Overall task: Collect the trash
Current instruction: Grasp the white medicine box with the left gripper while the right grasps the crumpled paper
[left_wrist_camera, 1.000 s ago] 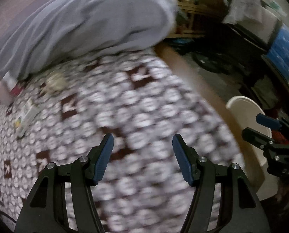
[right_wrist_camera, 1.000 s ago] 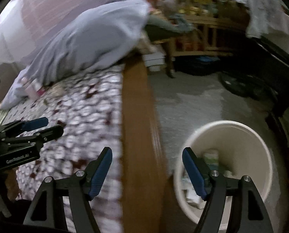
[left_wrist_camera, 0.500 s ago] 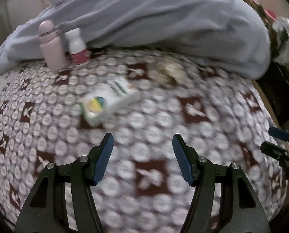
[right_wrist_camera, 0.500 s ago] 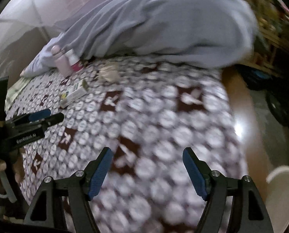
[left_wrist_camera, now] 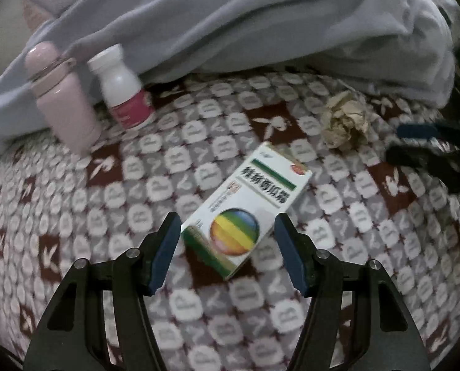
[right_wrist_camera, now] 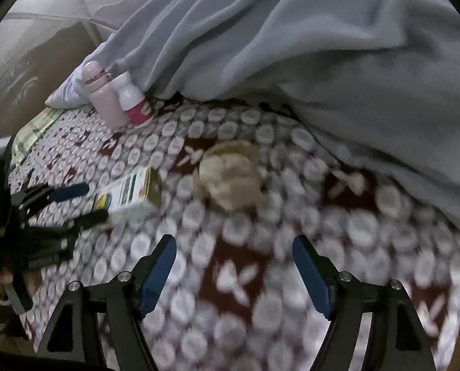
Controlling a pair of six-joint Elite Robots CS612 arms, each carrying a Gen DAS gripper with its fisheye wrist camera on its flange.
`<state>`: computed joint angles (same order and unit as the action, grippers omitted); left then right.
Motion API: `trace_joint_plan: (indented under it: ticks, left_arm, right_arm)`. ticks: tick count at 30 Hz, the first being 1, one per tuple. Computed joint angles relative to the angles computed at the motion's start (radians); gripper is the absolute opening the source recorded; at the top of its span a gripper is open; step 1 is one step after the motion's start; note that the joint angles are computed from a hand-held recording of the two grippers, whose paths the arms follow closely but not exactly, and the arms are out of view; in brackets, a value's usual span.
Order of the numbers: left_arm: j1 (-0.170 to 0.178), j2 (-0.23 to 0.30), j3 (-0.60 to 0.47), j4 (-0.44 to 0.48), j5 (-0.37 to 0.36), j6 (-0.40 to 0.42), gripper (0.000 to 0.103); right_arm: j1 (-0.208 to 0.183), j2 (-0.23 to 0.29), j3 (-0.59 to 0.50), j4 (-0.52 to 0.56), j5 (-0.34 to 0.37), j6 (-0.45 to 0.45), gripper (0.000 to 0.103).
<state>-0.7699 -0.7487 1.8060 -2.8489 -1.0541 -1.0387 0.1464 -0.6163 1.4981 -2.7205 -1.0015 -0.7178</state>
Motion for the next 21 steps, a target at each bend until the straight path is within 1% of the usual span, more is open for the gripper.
trace_joint_plan:
  ticks: [2,3,6,8,10,11,12,13,15,16,17,18,20,21]
  left_arm:
    - [0.008,0.013,-0.010,-0.032,-0.028,0.045,0.062]
    - [0.009,0.019,-0.018,-0.032,-0.027,0.063,0.062]
    - [0.010,0.032,-0.050,0.015,0.005,0.102,0.062]
    - [0.017,0.039,-0.063,0.013,0.000,0.119,0.067]
    - [0.024,0.046,-0.077,0.026,-0.009,0.124,0.073]
    - [0.027,0.050,-0.088,0.048,-0.013,0.128,0.074]
    - [0.029,0.054,-0.100,0.073,-0.015,0.137,0.074]
    - [0.030,0.058,-0.106,0.086,-0.014,0.137,0.075]
    - [0.026,0.062,-0.105,0.077,0.004,0.118,0.074]
    - [0.025,0.062,-0.101,0.066,0.005,0.110,0.072]
    - [0.024,0.058,-0.090,0.037,-0.001,0.103,0.065]
    - [0.021,0.053,-0.079,0.016,-0.004,0.095,0.063]
    - [0.018,0.039,-0.048,-0.052,-0.032,0.065,0.060]
    - [0.015,0.034,-0.040,-0.062,-0.036,0.055,0.059]
  right_arm:
    - [0.013,0.018,-0.032,0.015,0.003,0.026,0.075]
    - [0.019,0.027,-0.044,0.016,0.000,0.041,0.075]
    - [0.037,0.051,-0.080,0.017,-0.018,0.079,0.075]
    - [0.048,0.066,-0.099,0.014,-0.033,0.107,0.075]
    - [0.048,0.072,-0.103,0.000,-0.028,0.128,0.075]
    - [0.047,0.072,-0.100,-0.013,-0.025,0.136,0.067]
    - [0.043,0.070,-0.093,-0.024,-0.017,0.139,0.053]
    - [0.038,0.066,-0.085,-0.026,0.001,0.132,0.047]
    - [0.025,0.054,-0.060,-0.036,0.024,0.107,0.038]
    - [0.020,0.047,-0.047,-0.045,0.028,0.095,0.036]
    - [0.014,0.040,-0.034,-0.052,0.035,0.080,0.035]
    - [0.008,0.032,-0.020,-0.057,0.044,0.063,0.034]
    - [-0.005,0.013,0.013,-0.065,0.058,0.026,0.032]
    - [-0.013,0.001,0.033,-0.070,0.068,0.005,0.032]
